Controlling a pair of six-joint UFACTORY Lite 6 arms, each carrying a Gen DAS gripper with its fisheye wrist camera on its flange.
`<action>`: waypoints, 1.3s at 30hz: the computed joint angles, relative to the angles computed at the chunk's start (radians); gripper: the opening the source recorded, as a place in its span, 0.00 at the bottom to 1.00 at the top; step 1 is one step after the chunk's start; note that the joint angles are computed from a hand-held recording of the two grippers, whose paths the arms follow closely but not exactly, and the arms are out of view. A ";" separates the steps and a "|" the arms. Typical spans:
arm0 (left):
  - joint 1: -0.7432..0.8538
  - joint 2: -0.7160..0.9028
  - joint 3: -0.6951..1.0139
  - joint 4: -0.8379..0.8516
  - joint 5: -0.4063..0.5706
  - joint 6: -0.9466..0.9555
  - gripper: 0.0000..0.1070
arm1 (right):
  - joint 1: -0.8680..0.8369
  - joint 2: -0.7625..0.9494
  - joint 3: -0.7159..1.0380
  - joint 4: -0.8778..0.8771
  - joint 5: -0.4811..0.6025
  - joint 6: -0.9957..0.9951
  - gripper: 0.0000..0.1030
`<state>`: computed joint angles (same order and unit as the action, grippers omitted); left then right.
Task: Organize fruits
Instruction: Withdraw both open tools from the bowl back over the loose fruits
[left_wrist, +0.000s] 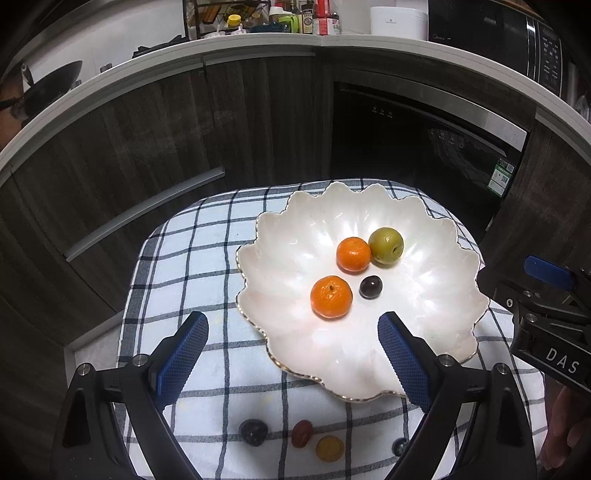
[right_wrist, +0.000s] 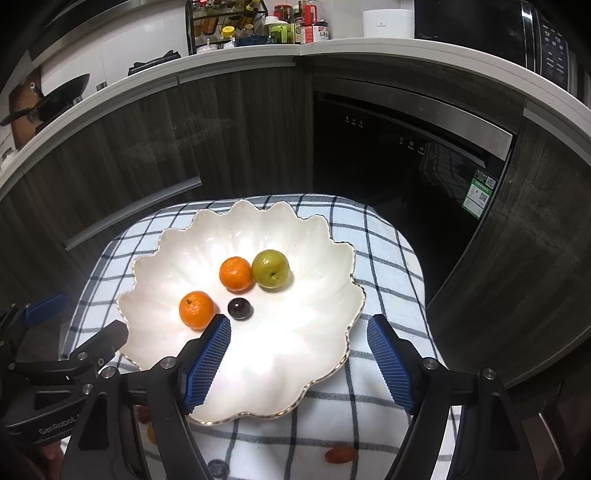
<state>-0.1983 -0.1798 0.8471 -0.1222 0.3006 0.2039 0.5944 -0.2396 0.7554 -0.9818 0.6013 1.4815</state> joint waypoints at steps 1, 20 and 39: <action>0.004 -0.008 -0.006 -0.003 0.000 0.007 0.88 | 0.011 0.000 0.002 -0.002 0.008 0.007 0.75; 0.111 -0.155 -0.131 -0.100 0.011 0.183 0.88 | 0.168 0.000 0.001 -0.032 0.121 0.116 0.75; 0.099 -0.369 -0.292 -0.141 0.083 0.220 0.84 | 0.317 -0.106 -0.094 -0.012 0.224 0.176 0.75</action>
